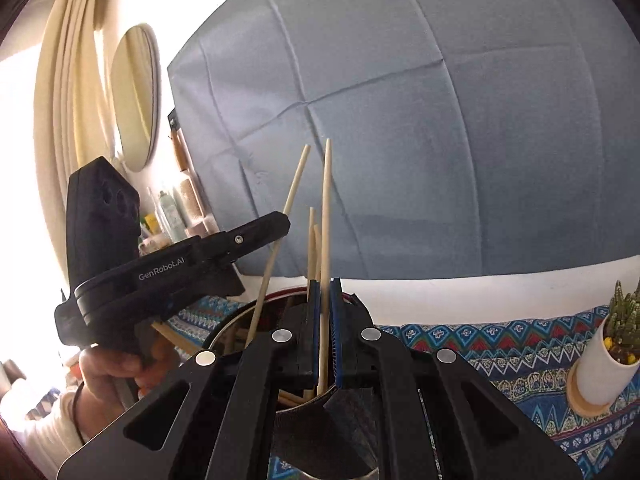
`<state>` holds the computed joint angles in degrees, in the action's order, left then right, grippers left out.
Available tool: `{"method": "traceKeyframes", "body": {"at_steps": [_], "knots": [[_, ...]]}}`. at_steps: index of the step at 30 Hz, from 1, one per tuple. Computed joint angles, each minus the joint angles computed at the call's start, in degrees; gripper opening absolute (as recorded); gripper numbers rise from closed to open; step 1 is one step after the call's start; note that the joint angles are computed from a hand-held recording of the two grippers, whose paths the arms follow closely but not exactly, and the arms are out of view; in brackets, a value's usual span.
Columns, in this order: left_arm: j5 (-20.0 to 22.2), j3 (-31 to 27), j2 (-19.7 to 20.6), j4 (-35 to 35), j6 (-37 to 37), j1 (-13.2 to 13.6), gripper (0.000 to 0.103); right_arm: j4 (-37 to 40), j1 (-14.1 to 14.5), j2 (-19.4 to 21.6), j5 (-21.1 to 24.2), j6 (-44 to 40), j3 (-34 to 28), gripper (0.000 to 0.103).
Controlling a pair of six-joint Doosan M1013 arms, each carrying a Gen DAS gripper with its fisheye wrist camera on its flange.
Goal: Organize utensils
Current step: 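Lower the left gripper's stick into the cup and open it while the right gripper releases its stick, then withdraw both open grippers up from the black cup toward the remaining sticks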
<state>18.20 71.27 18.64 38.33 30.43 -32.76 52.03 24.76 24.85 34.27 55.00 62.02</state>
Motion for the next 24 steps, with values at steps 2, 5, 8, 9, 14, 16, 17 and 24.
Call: {"method": "traceKeyframes", "body": {"at_steps": [2, 5, 8, 9, 14, 16, 17, 24], "knots": [[1.8, 0.1, -0.4, -0.1, 1.6, -0.4, 0.005, -2.2, 0.1, -0.5, 0.0, 1.1, 0.4, 0.005], [3.7, 0.6, -1.0, 1.0, 3.1, -1.0, 0.005, -6.6, 0.4, -1.0, 0.3, 3.9, 0.7, 0.005], [6.4, 0.5, -1.3, -1.1, 7.4, -1.6, 0.005, -9.7, 0.6, -1.6, 0.0, 5.7, 1.1, 0.005], [7.7, 0.3, -1.4, -1.4, 9.0, -1.9, 0.005, -10.8, 0.7, -1.6, 0.8, 6.6, 0.7, 0.005], [10.9, 0.3, -2.1, -4.0, 11.9, -2.2, 0.005, -19.0, 1.5, -2.6, 1.7, 10.0, 0.4, 0.005], [12.2, 0.2, -2.2, -3.2, 11.8, -2.5, 0.005, -21.7, 1.8, -2.6, 3.5, 11.7, -0.2, 0.005], [12.7, 0.1, -2.3, -4.2, 12.4, -2.6, 0.005, -23.6, 2.0, -2.7, 4.0, 12.6, -0.3, 0.005], [15.9, 0.4, -3.5, -2.0, 10.6, -3.8, 0.042, -26.9, 2.3, -4.5, 2.9, 14.5, 1.9, 0.007]]}}
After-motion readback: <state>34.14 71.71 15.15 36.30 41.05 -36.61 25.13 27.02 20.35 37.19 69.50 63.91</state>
